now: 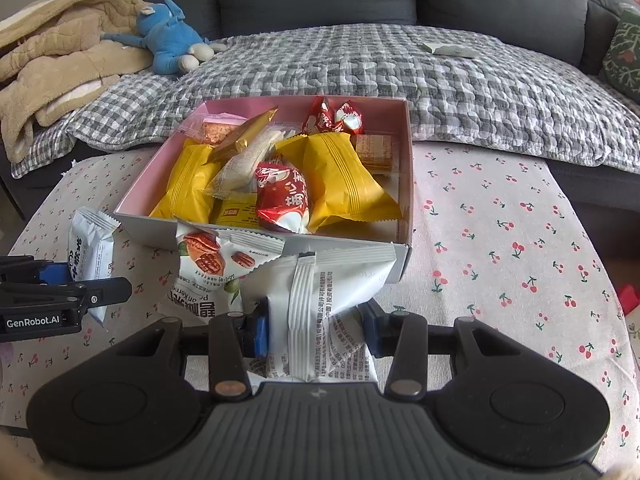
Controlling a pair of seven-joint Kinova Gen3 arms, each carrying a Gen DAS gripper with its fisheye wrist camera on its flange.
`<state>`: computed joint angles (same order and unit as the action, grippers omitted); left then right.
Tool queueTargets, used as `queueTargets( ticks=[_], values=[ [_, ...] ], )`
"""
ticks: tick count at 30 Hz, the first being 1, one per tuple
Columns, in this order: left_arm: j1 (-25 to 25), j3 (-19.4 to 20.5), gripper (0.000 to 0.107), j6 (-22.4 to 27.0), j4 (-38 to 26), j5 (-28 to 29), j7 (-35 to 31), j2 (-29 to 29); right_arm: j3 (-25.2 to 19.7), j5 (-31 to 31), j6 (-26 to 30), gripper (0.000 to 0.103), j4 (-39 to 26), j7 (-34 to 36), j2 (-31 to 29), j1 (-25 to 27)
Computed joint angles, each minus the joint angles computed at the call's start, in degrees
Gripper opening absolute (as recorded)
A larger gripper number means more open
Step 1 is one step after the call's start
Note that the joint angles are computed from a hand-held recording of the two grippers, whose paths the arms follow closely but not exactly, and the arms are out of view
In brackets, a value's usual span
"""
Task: Organize snacks
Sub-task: 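Carry the white biscuit and white long packets over the pink box with both tools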
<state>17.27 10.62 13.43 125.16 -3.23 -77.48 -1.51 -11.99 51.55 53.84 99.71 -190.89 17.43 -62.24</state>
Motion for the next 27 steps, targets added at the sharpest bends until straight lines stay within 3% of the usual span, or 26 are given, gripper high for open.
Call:
queueTargets(
  ticks=[8,27],
  values=[
    [0.40,1.23,0.052,3.78,-1.22,-1.15,1.76,-1.62,-0.33,-0.68,1.21,0.040,-0.97,0.20,-0.49,-0.39],
    [0.87,4.65,0.052,8.36,-5.14,-13.58,16.34,-2.21,-0.07,0.17,2.57,0.040,-3.78,-1.95,-0.77,-0.51]
  ],
)
